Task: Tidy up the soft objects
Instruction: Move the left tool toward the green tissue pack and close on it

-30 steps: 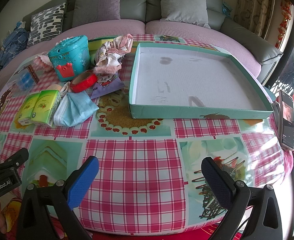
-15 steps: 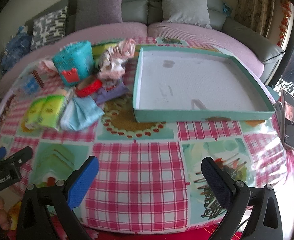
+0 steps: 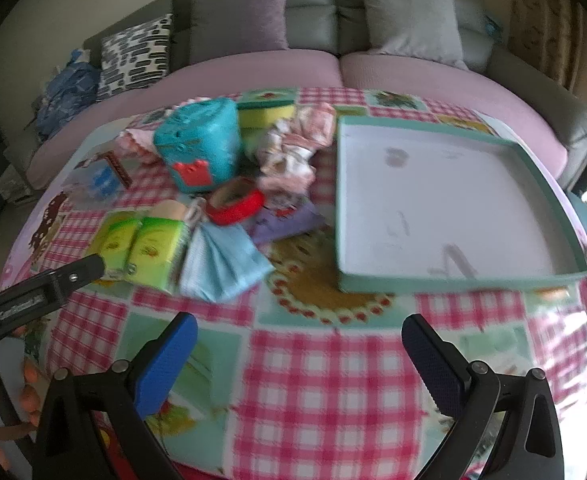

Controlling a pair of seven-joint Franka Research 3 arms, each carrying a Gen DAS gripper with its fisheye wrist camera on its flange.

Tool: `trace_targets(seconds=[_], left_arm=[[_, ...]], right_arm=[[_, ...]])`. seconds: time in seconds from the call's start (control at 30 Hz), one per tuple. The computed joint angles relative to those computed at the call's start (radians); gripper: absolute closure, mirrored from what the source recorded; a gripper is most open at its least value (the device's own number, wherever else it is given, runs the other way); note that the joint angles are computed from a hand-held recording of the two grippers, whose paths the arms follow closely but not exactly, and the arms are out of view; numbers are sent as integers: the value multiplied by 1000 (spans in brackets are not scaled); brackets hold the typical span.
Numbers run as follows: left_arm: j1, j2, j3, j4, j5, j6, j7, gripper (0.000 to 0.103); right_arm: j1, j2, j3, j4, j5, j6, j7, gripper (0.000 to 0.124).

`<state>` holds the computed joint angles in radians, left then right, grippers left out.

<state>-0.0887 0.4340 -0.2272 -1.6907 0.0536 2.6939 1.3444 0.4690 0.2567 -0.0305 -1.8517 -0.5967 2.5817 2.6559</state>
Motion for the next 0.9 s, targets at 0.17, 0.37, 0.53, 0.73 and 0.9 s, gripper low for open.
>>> trace_targets(seconds=[0.17,0.37,0.53,0.73,0.9], left_arm=[[-44,75,46,143,89,-123,-36,0],[-53,167,45,277,98,-228,-34,0],[-57,229,44,363,86,-291,-39,0],[-80,249,68,382,131,-283,-64,0],[-83,249,73,369,154,-261,-69,0]], right_arm=[[7,57,-1,71,20,-6,-45,21],[20,105,-11,122,74,-25,-120,21],[36,133,-24,157,95,-44,-157,21],[42,149,-30,178,123,-64,-187,21],[53,146,-41,175,116,-64,-174,21]])
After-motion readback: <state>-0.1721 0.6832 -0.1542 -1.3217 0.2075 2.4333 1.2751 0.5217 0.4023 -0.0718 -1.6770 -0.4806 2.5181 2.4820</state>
